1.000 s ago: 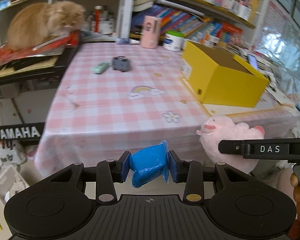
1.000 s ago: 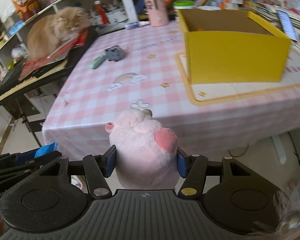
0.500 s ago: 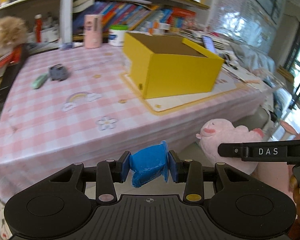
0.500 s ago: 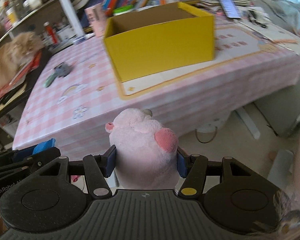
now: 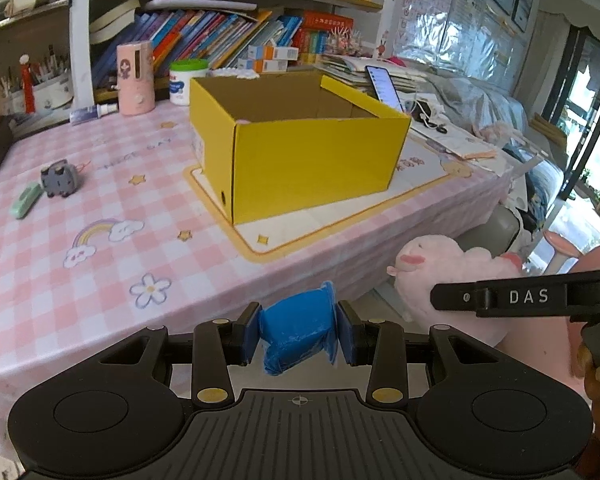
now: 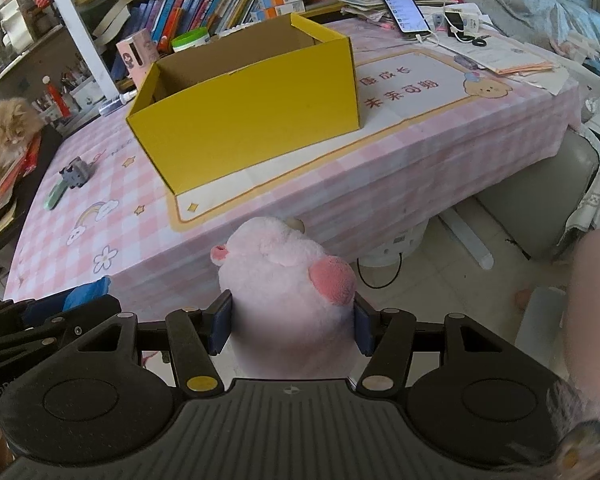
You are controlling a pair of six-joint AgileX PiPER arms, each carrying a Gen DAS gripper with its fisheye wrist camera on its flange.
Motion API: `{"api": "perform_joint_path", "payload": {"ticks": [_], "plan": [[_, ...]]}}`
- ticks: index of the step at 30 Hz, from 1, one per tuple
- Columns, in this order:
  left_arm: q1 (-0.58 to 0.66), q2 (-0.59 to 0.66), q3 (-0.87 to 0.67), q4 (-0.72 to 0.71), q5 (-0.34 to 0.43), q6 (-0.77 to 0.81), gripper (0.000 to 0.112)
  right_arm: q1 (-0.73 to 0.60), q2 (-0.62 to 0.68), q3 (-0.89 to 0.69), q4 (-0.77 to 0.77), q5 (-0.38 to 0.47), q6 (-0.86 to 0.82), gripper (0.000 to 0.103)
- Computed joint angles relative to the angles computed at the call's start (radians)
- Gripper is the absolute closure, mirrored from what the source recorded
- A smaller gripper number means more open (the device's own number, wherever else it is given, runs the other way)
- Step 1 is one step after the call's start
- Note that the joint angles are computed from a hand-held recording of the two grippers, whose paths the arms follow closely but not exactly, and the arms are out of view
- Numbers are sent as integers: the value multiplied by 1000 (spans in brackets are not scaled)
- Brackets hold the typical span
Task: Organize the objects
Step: 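Lift the blue toy and plush pig and carry both toward the yellow box, then lower the blue toy into the yellow box and open the left tool while the right tool lowers the pig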
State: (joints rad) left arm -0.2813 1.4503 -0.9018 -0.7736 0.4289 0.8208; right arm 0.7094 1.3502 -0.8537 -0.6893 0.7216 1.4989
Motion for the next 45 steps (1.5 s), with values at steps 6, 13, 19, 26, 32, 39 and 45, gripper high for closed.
{"api": "perform_joint_path", "payload": {"ticks": [6, 13, 19, 26, 32, 39, 45], "plan": [[-51, 48, -97, 70, -46, -71, 75, -98, -7, -27, -10, -53, -89, 48], [-105, 140, -272, 108, -111, -114, 75, -239, 7, -136, -50, -136, -234, 48], [-158, 286, -468, 349, -149, -372, 75, -402, 104, -300, 51, -264, -505, 47], [-201, 474, -718, 783, -90, -819, 74, -569, 286, -528, 486, -339, -1082, 47], [-217, 613, -910, 946, 16, -998, 74, -631, 462, -739, 798, -274, -1473, 47], [-224, 746, -1106, 987, 146, -1031, 74, -654, 668, -1002, 957, -119, -1698, 47], [-230, 845, -1257, 1024, 244, -1063, 74, -662, 858, -1290, 973, 62, -1744, 47]]}}
